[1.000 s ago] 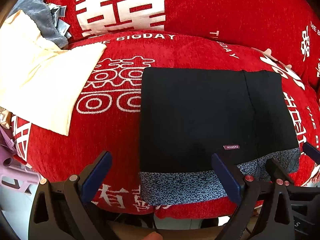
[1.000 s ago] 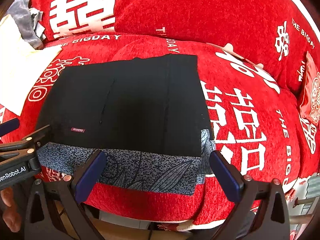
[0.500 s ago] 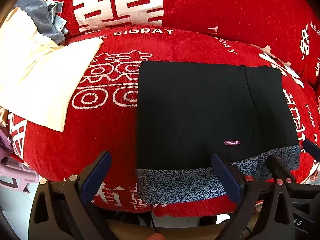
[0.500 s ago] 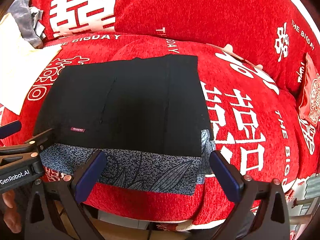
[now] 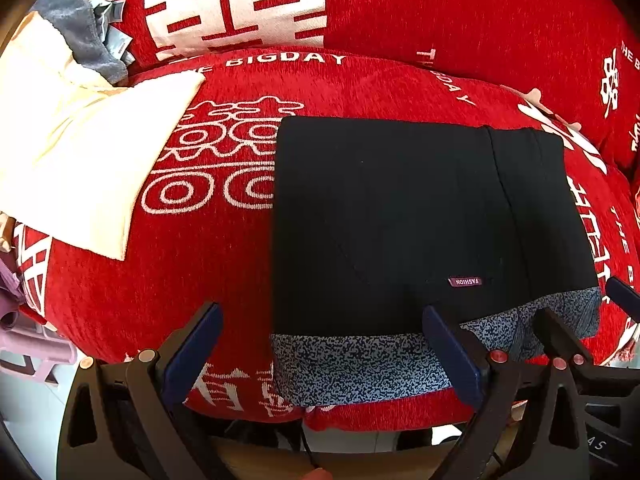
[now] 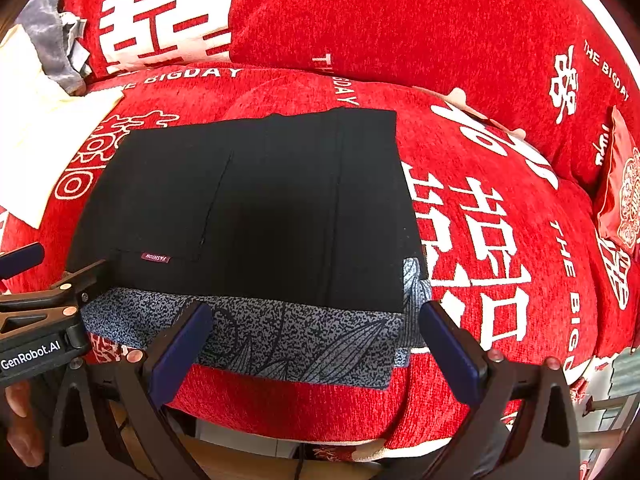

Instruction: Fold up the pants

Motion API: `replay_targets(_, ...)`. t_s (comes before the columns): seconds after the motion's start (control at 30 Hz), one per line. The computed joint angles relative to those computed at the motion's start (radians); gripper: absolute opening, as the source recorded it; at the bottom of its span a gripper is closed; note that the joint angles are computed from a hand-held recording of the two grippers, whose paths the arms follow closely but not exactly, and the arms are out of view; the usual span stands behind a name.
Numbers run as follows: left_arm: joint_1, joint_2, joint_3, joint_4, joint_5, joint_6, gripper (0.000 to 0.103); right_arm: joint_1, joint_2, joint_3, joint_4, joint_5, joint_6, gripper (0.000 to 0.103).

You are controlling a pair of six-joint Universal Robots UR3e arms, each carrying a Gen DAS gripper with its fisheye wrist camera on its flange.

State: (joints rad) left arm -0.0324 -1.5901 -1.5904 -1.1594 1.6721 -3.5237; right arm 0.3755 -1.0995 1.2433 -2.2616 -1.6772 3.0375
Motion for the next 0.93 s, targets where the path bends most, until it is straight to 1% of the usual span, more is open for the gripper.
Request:
replay_targets(0.67, 0.005, -0.004, 0.004, -0.004, -0.016, 0.016, 0.100, 0.001, 0.003, -0.006, 0.006, 0.001, -0.002, 0.103)
replay_targets(0.83, 0.003, 0.016, -0.032, 0.027, -0.011, 0.015, 0.100, -0.014, -0.011, 0.025, -0.003, 0.014, -0.007, 0.103)
replay_targets(0.93, -0.010, 0.036, -0.072, 0.046, 0.012, 0.015, 0.100, -0.022, -0.028, 0.075, -0.019, 0.012, 0.022, 0.103)
